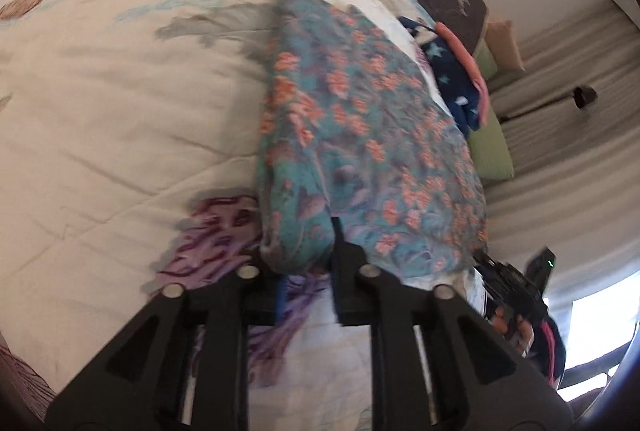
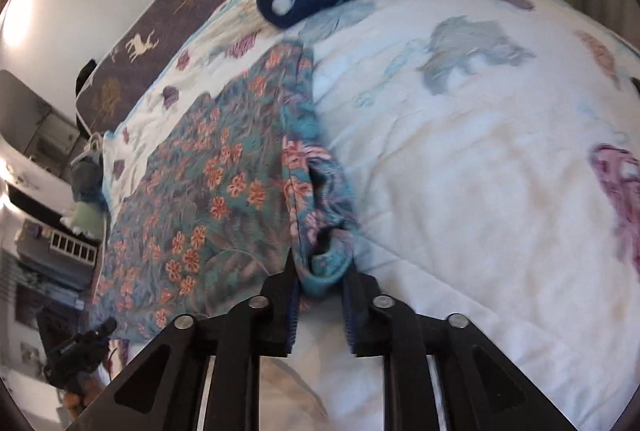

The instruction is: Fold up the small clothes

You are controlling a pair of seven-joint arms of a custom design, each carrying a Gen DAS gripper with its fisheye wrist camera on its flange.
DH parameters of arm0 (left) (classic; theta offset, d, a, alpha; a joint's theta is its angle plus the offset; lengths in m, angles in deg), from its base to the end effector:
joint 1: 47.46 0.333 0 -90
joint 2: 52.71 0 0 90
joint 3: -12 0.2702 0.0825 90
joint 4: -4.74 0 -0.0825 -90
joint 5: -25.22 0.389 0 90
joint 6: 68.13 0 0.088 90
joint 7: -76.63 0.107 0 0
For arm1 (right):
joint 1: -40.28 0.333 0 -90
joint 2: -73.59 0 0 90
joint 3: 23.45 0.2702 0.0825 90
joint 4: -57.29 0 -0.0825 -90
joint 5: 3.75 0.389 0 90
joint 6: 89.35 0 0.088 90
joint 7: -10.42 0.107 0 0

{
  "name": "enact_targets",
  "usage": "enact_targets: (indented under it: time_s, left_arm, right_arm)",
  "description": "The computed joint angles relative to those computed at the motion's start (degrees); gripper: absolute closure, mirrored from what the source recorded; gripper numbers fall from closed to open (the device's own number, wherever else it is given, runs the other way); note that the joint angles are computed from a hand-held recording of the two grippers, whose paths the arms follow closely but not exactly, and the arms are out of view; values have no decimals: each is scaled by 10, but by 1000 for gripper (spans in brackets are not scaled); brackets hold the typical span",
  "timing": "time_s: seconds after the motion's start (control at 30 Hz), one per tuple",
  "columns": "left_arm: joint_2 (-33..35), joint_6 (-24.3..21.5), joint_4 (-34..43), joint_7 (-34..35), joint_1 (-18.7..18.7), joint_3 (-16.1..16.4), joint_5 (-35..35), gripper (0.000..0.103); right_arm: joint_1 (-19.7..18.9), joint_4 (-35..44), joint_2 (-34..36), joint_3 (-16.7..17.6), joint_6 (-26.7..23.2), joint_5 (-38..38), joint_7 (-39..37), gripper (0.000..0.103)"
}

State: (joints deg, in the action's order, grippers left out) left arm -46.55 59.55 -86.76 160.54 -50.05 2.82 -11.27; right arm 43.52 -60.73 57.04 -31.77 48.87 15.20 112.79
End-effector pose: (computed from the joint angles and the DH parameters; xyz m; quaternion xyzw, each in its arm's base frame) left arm 0.6216 -0.1434 0.5812 0.7050 -0.5954 0.3733 0.0952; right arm 0.5325 -0.0527 0.5845 -0.4833 0.8034 -0.0808 0.3383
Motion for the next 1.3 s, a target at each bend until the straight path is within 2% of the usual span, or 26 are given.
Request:
enact_targets:
  time_s: [0.07, 0.1, 0.13, 0.17, 0.23, 0.37, 0.5, 0.63, 0.8, 0.97, 1.13, 1.23, 1.27, 1.3]
  left_arm:
    - [0, 6, 1, -7, -2, 1, 15, 70]
    - [-5, 10, -2, -14, -3, 2, 28, 60]
    - [-10, 17, -7, -17, -4, 3, 38, 50]
    - [-17, 25, -16, -15, -4, 4, 42, 47]
    - [-30, 41, -32, -18, -6, 6, 61, 46]
    - [-39, 42, -49, -33, 0, 13, 65, 46]
    - [-38, 43, -39, -44, 4, 18, 96, 45]
    - [-46, 60, -39, -40, 10, 21, 105, 41]
    - [-69, 75, -61, -26, 18, 29, 117, 39]
    - [-93, 87, -95, -22, 30, 40, 105, 38]
    - [-103, 96, -110, -12, 41, 49, 89, 38]
    - [-102, 100, -108, -2, 46, 54, 76, 38]
    - [-99, 98, -104, 3, 48, 55, 71, 38]
    - [-91, 92, -94, 12, 49, 56, 62, 38]
  right_arm:
    - [-23, -3, -14, 29, 6, -88, 56, 71]
    - [-34, 1, -20, 49, 7, -149, 82, 71]
    - [-35, 3, -24, 55, 4, -179, 92, 71]
    - [-33, 9, -26, 64, 1, -213, 98, 71]
    - [-17, 17, -25, 60, 3, -222, 85, 70]
    - [42, 30, -17, 42, 11, -155, -5, 64]
    - [77, 41, 4, 62, 18, -153, -77, 58]
    - [106, 56, 34, 100, 29, -199, -132, 52]
    - [133, 45, 51, 144, 91, -313, -163, 45]
    - [165, 65, 91, 156, 128, -343, -201, 40]
    - [184, 130, 171, 168, 134, -425, -185, 40]
    - [206, 191, 232, 158, 119, -545, -101, 42]
    - [212, 209, 248, 153, 114, -556, -82, 47]
    - [217, 229, 264, 148, 108, -558, -63, 66]
